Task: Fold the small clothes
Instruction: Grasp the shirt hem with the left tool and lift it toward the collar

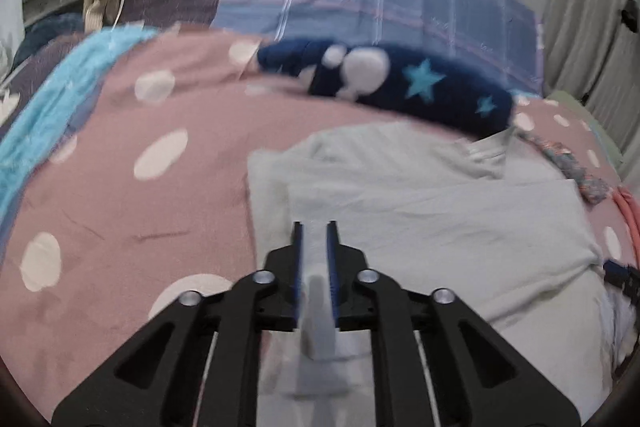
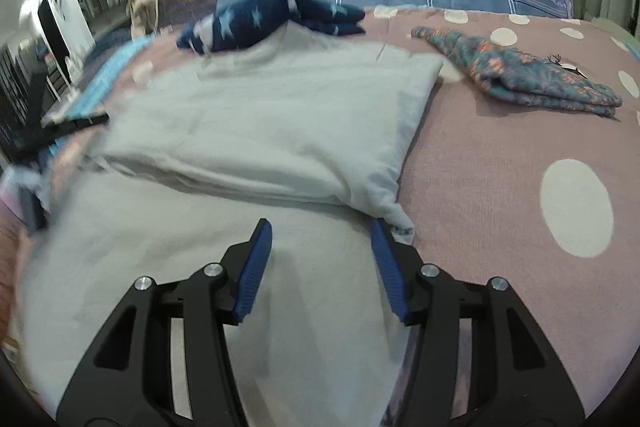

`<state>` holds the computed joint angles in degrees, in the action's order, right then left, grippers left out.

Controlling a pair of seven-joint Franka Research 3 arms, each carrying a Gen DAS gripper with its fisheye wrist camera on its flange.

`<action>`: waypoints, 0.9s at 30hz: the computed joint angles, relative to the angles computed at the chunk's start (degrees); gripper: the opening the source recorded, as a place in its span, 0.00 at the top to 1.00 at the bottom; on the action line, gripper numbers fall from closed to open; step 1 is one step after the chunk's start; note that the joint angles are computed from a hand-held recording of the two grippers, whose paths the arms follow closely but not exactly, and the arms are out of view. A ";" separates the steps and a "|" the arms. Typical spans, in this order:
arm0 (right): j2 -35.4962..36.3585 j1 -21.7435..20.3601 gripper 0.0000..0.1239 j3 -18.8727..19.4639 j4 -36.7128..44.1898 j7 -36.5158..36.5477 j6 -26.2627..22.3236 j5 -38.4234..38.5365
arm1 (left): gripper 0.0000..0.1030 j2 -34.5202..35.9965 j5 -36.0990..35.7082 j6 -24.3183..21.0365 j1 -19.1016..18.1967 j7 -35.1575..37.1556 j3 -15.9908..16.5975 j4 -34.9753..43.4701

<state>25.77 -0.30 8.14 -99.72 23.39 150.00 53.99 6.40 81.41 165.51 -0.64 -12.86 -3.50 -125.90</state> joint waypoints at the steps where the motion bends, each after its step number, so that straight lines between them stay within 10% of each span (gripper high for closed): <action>1: -0.65 -1.17 0.61 0.69 0.06 -1.13 -1.18 2.40 | 0.85 -0.80 3.88 1.73 -0.27 -2.56 0.01 -0.01; 4: -0.48 -3.09 0.81 1.00 2.48 -0.17 -6.41 7.55 | 0.75 0.99 1.17 4.79 -0.53 3.97 -1.28 0.95; 7: 2.68 0.58 0.86 -2.00 5.84 6.83 -5.27 4.31 | 0.70 6.96 -13.27 -3.22 -2.09 20.51 -3.46 2.69; 9: 6.66 4.44 0.97 -4.81 7.26 18.14 -0.05 -7.11 | 0.70 7.01 -11.22 -3.01 -4.70 18.81 -0.83 2.81; 17: 0.79 -1.35 0.97 0.46 -1.21 11.17 2.40 -3.91 | 0.61 -1.69 -9.62 -2.20 -5.93 14.76 -0.63 -6.23; 27: -8.17 -6.77 0.94 -3.37 -13.28 1.27 -12.24 9.58 | 0.49 -16.34 -3.50 5.06 -0.49 0.88 -5.64 -25.34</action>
